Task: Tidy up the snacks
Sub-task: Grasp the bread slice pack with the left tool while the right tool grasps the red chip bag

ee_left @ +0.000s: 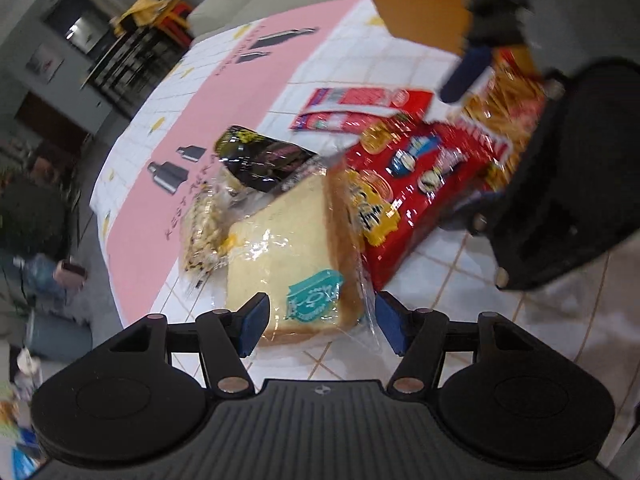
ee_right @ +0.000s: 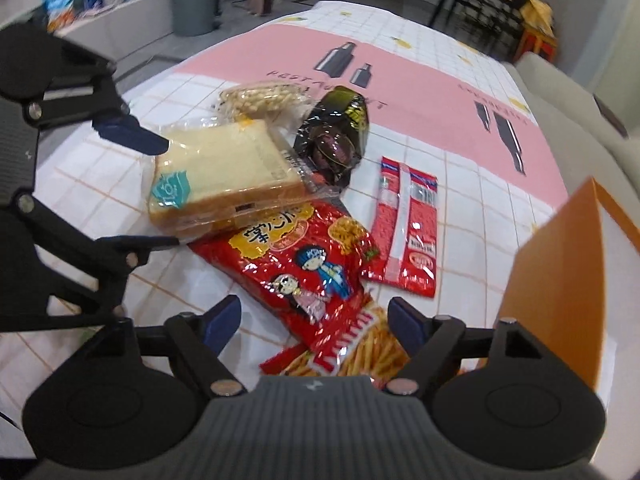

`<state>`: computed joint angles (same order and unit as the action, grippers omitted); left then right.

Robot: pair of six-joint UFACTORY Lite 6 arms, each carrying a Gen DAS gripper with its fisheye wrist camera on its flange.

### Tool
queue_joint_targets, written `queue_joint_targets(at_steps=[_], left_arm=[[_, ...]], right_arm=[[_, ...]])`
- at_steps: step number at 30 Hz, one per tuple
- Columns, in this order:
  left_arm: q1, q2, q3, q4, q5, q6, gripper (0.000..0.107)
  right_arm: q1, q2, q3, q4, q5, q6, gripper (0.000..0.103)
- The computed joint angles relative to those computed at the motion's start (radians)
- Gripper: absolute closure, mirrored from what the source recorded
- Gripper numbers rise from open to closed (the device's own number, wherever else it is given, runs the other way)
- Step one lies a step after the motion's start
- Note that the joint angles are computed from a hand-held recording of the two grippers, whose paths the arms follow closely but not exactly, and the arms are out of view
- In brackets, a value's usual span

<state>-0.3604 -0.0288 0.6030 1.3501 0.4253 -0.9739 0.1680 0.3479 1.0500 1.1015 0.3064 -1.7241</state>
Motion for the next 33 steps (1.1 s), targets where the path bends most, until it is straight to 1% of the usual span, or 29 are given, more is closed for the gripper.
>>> queue_joint_targets(at_steps=[2, 3, 6, 8, 10, 12, 14, 16, 17, 18, 19, 20, 21, 22, 24, 27, 30, 33], left_arm=[[-0.005, 0.027, 0.001, 0.025, 0.000, 0.014, 0.035], [-0.009, 0.044, 0.001, 0.058, 0.005, -0.003, 0.035], [-0.008, 0.086, 0.001, 0.170, 0.021, -0.080, 0.032], [0.005, 0.096, 0.009, 0.198, 0.012, -0.089, 0.030], [0.023, 0.104, 0.016, 0.238, -0.004, -0.104, 0.026], [0.041, 0.111, 0.011, 0.348, -0.016, -0.187, 0.017], [0.068, 0.112, 0.009, 0.414, -0.041, -0.232, 0.016], [0.097, 0.109, 0.016, 0.401, -0.075, -0.213, 0.016], [0.105, 0.106, 0.021, 0.372, -0.090, -0.187, 0.020], [0.111, 0.100, 0.025, 0.322, -0.107, -0.143, 0.027], [0.110, 0.095, 0.031, 0.255, -0.114, -0.087, 0.031], [0.099, 0.097, 0.033, 0.227, -0.095, -0.074, 0.037], [0.082, 0.105, 0.032, 0.239, -0.069, -0.095, 0.046], [0.062, 0.104, 0.021, 0.261, -0.039, -0.124, 0.048], [0.030, 0.115, 0.008, 0.290, 0.017, -0.171, 0.054], [-0.010, 0.091, -0.021, 0.267, 0.072, -0.207, 0.060], [-0.026, 0.024, -0.029, 0.155, 0.084, -0.175, 0.066], [-0.015, -0.067, -0.017, -0.036, 0.074, -0.081, 0.070]], right_arm=[[0.014, 0.027, 0.008, 0.086, -0.026, -0.109, 0.024], [0.019, 0.041, 0.017, 0.105, -0.035, -0.126, 0.024], [0.025, 0.083, 0.050, 0.084, -0.034, -0.072, 0.024], [0.018, 0.106, 0.068, 0.080, -0.011, -0.052, 0.024], [0.011, 0.121, 0.072, 0.130, 0.007, -0.094, 0.024], [0.004, 0.134, 0.077, 0.164, 0.024, -0.121, 0.024], [-0.001, 0.149, 0.083, 0.194, 0.045, -0.138, 0.025], [-0.002, 0.160, 0.085, 0.203, 0.064, -0.144, 0.032], [-0.004, 0.159, 0.082, 0.216, 0.074, -0.153, 0.034], [-0.004, 0.156, 0.077, 0.220, 0.079, -0.154, 0.037], [-0.006, 0.152, 0.074, 0.213, 0.084, -0.144, 0.043], [-0.006, 0.147, 0.071, 0.204, 0.085, -0.132, 0.046], [-0.008, 0.143, 0.071, 0.183, 0.093, -0.110, 0.049], [-0.010, 0.134, 0.066, 0.169, 0.097, -0.094, 0.052], [-0.011, 0.112, 0.047, 0.163, 0.098, -0.089, 0.053], [-0.014, 0.073, 0.012, 0.164, 0.095, -0.087, 0.055], [-0.018, 0.039, -0.009, 0.136, 0.092, -0.043, 0.056], [-0.035, -0.016, -0.043, 0.136, 0.114, -0.027, 0.056]])
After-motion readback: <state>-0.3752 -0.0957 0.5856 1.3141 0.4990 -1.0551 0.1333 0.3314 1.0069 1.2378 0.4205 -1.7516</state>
